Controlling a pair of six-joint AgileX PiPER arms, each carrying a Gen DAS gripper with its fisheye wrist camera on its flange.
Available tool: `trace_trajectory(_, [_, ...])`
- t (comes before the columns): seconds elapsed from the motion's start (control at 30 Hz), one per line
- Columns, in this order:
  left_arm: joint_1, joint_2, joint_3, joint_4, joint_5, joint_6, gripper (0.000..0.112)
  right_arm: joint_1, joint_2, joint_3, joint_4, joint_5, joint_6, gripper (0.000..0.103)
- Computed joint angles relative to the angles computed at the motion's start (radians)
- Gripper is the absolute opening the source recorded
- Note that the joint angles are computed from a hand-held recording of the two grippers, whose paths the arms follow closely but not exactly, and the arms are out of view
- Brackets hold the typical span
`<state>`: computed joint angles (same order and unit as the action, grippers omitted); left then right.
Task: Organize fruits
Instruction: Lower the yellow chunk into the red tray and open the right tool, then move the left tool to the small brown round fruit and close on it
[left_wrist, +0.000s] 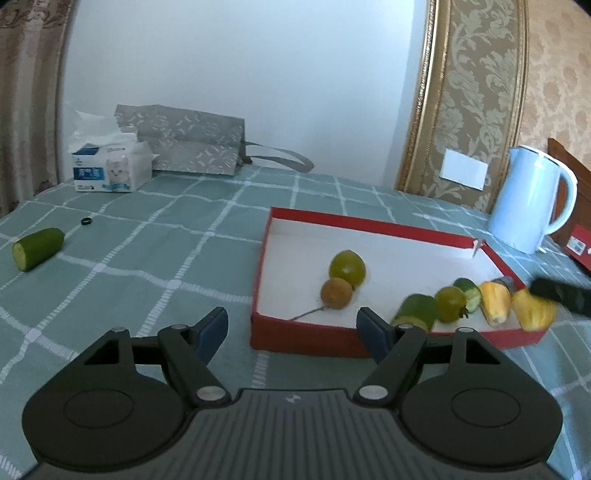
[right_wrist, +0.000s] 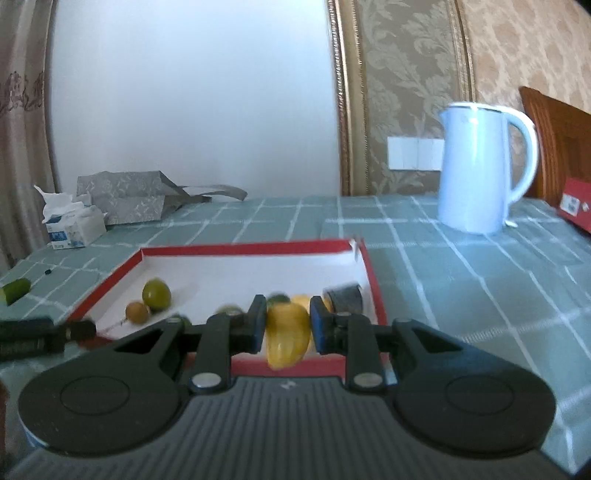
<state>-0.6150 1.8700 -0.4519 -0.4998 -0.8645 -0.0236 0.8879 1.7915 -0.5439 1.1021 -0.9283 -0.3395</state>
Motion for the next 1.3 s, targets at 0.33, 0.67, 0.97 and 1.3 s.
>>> trace_trajectory(0.33, [-0.058, 0.026, -0.019, -0.059, -0.011, 0.105, 0.077, -0.114, 0.185, -0.364, 0.105, 0.140, -0.395, 0.017])
trace_trajectory(0.67, [-0.081, 0.032, -0.013, -0.051, -0.029, 0.137, 0.076, 0.037, 0.013, 0.052, 0.030, -0.119, 0.104, 0.053])
trace_trajectory(0.97, [-0.105, 0.024, -0.008, -0.005, 0.014, 0.109, 0.077, 0.030, 0.068, 0.229, -0.002, -0.197, 0.545, 0.068])
trace_trajectory(1.3, [-0.218, 0.044, -0.048, -0.143, 0.021, 0.183, 0.076, 0.112, 0.102, 0.203, 0.070, -0.261, 0.472, 0.078])
